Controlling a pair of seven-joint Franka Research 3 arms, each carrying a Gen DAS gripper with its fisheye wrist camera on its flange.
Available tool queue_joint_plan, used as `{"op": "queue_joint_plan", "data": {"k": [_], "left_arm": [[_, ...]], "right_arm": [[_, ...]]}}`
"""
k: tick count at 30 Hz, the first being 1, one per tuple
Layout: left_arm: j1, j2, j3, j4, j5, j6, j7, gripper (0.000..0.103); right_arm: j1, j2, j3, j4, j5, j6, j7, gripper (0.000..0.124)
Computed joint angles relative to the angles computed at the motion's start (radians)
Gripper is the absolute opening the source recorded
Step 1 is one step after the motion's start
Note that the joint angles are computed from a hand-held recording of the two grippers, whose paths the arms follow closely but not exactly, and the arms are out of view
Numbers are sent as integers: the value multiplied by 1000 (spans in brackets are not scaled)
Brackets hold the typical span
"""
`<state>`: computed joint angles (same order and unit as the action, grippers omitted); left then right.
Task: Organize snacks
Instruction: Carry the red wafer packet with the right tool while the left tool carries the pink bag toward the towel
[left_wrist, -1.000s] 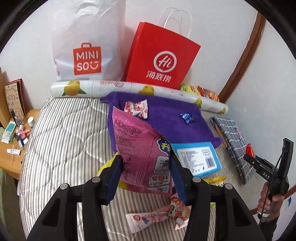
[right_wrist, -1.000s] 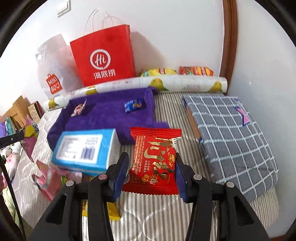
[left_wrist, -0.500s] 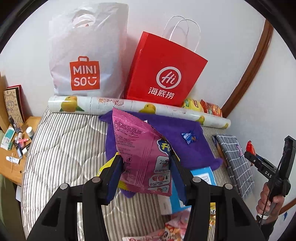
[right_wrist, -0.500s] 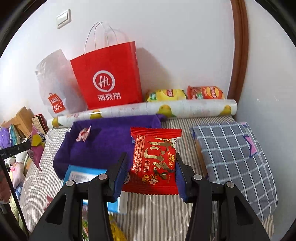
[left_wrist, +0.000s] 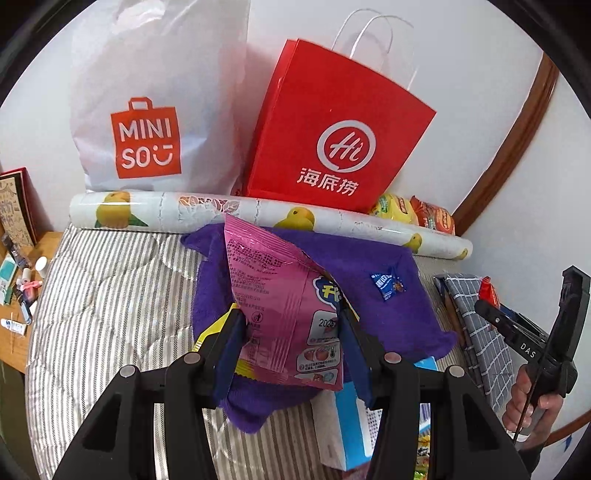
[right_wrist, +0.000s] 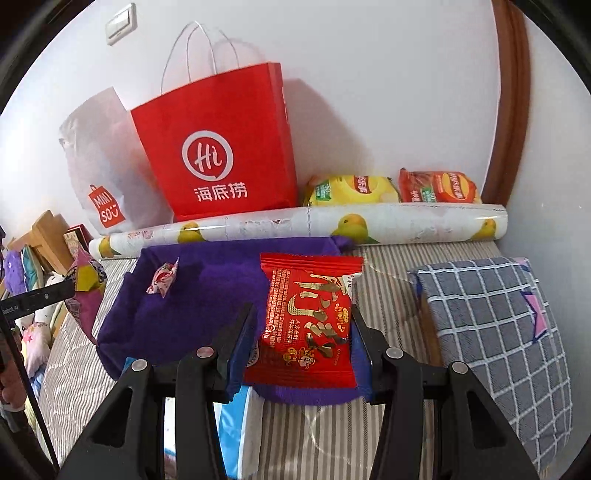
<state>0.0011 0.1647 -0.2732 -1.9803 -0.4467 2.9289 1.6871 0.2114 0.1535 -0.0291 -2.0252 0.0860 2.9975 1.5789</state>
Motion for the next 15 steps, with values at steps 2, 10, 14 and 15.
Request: {"op": "queue_joint_plan", "data": {"k": [2,10,14,15], "left_arm": [[-4,18,6,17,20,-6,-17,50],[13,71,-8,65,74,-9,-51,50],[33,110,-27,98,73,-22,-52,50],[32,120,-27,107,82,-26,-60,50]], "right_arm": [[-12,26,15,28,31,-8,-27,48],[-31,140,43,152,120,-39,-109,48],[-41,201,55,211,154,-92,-157,48],[-39,216,53,226,156,-108,-164,48]]}}
